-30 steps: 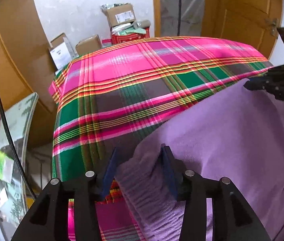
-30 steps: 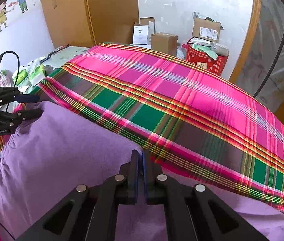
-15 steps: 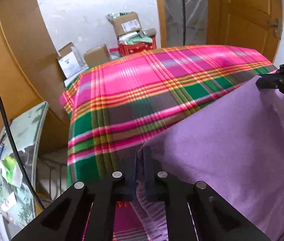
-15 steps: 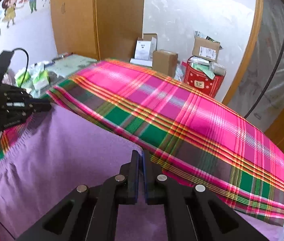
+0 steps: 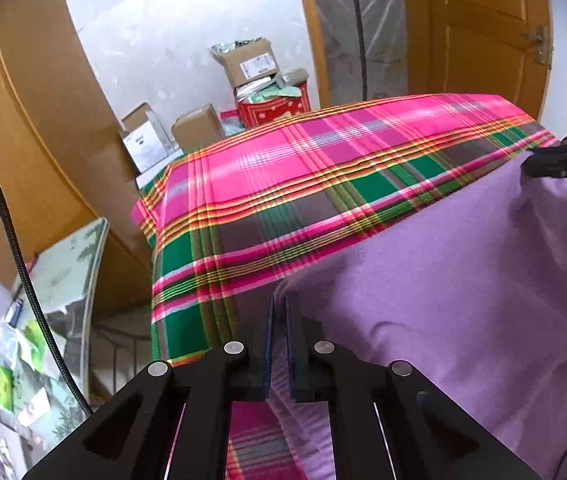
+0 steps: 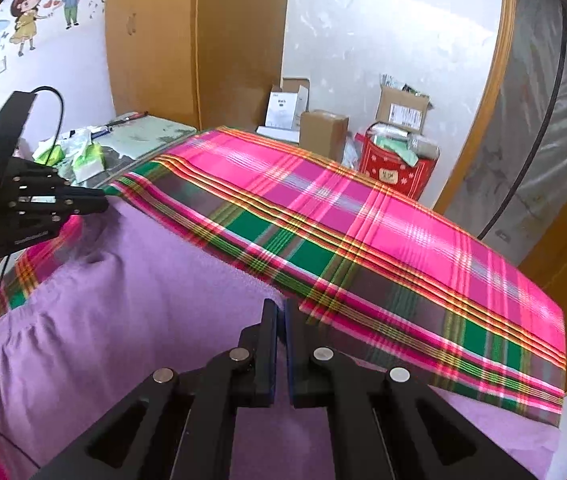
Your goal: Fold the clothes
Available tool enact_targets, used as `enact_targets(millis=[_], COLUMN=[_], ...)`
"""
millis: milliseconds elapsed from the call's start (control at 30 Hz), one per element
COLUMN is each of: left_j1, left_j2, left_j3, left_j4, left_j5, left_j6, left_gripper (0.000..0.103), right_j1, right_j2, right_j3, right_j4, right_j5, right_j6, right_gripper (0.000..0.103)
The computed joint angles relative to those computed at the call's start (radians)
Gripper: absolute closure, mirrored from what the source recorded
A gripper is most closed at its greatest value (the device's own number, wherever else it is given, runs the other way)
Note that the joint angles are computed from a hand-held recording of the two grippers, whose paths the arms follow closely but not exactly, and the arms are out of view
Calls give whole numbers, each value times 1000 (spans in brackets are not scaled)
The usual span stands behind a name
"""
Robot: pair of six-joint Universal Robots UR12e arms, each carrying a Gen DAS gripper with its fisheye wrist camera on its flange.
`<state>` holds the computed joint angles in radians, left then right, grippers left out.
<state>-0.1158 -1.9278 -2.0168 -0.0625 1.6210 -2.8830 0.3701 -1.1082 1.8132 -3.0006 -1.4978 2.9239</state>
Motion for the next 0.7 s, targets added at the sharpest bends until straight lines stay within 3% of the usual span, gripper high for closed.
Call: enact_targets(millis=[267, 433, 600, 700], left_j1=[-15, -15, 2, 20], left_j2=[59, 96, 111, 124], left_j3=[-52, -89, -87, -80], left_j4=[39, 37, -33, -72], left_j5=[49, 43, -19, -94], left_j6=[14, 3, -101, -178], left_gripper=[101, 101, 98, 93], right_j1=[12, 29, 31, 34], right_j2=[-72, -102, -111, -114], right_j3=[78, 118, 138, 149], right_j4=[-37, -57, -60, -78], right_j5=[-22, -47, -50, -56], right_j6=[-3, -16, -3, -4], right_gripper=[99, 99, 99, 99])
